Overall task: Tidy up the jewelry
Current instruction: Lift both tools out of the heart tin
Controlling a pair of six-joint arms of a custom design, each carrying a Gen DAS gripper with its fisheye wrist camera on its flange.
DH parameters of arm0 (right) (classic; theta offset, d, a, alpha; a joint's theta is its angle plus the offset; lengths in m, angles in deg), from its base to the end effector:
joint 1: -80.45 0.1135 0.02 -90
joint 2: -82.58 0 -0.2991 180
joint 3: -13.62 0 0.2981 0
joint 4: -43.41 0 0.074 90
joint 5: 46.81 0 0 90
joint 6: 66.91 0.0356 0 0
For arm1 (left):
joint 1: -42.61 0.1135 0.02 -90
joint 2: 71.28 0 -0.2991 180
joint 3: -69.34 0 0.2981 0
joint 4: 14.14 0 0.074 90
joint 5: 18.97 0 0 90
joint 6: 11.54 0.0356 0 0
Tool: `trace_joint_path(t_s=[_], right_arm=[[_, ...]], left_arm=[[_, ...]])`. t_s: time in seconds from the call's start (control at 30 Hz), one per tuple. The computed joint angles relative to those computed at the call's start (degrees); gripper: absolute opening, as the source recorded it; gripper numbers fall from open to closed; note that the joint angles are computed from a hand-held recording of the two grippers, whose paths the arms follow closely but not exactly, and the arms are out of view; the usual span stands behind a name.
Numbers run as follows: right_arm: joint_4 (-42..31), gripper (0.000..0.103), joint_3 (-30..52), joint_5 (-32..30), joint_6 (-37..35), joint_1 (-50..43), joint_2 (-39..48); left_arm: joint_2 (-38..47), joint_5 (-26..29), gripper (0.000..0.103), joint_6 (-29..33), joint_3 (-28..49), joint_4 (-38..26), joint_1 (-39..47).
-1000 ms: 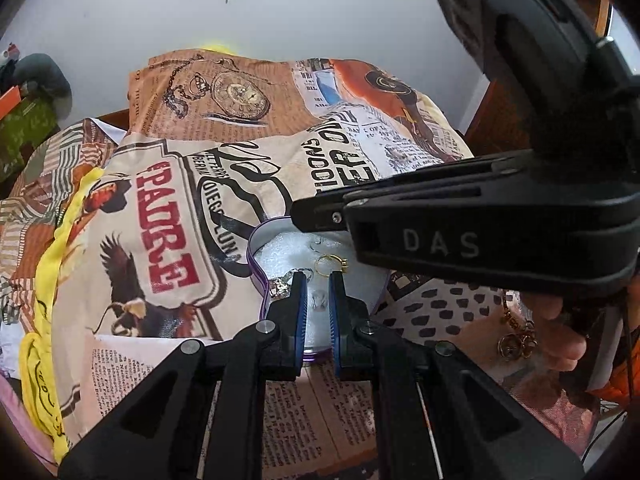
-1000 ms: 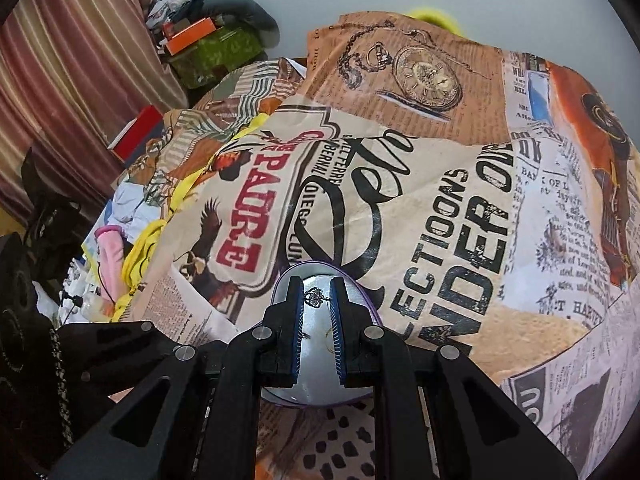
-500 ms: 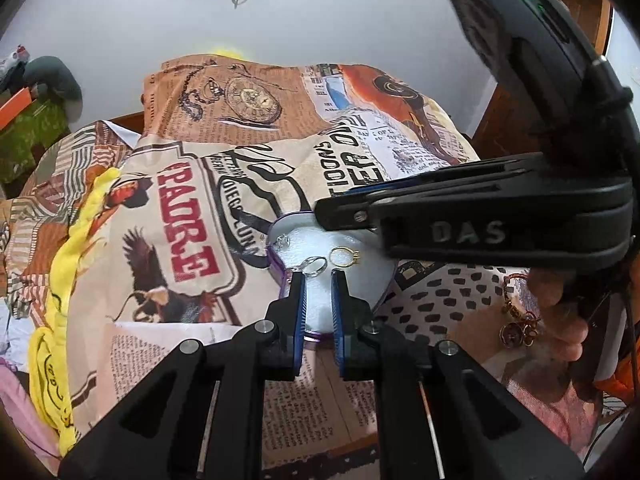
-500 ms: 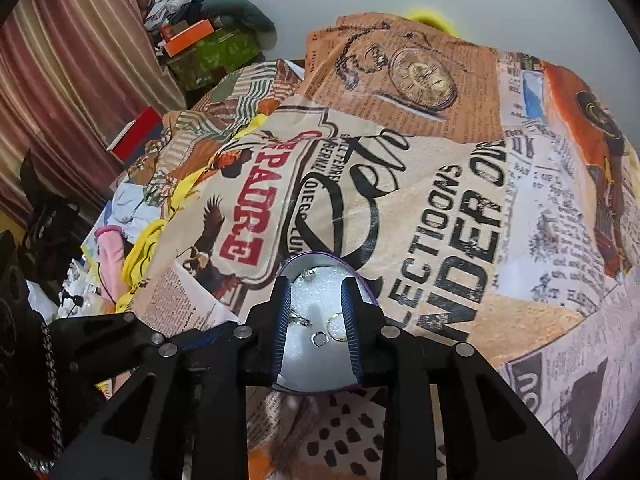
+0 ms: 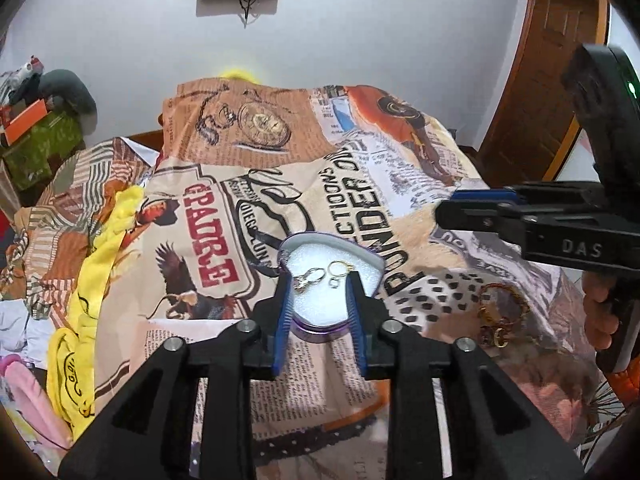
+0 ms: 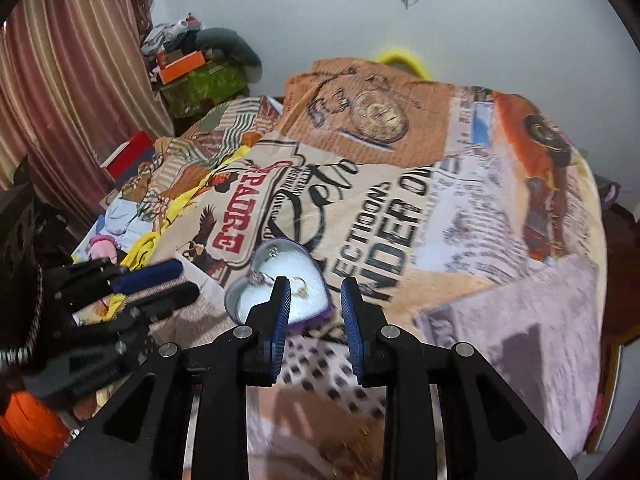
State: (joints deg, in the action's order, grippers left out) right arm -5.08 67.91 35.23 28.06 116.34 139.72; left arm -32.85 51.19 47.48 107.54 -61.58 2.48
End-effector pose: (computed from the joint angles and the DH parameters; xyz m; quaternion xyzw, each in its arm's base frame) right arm 0.1783 0.1351 0.2646 -0.2731 0.9012 0.1766 0.2866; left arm 0.1272 -0.0914 0.2187 0.0113 0.9206 -0.0761 0.3828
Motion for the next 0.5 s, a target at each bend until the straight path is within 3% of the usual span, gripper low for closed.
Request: trace_joint_path(t_s=[0.27, 0.5], right_arm=[[-7.80, 0.031, -4.54, 0.08, -4.83, -7.12, -13.02], [-14.99, 0.031, -7.63, -3.53, -11.16, -16.93, -20.78]], left_arm=[[3.91, -5.69, 0.029, -6.72, 3.56, -2.04, -11.75], [11.69, -4.94, 0.029, -9.07, 4.87, 2.01, -17.67]])
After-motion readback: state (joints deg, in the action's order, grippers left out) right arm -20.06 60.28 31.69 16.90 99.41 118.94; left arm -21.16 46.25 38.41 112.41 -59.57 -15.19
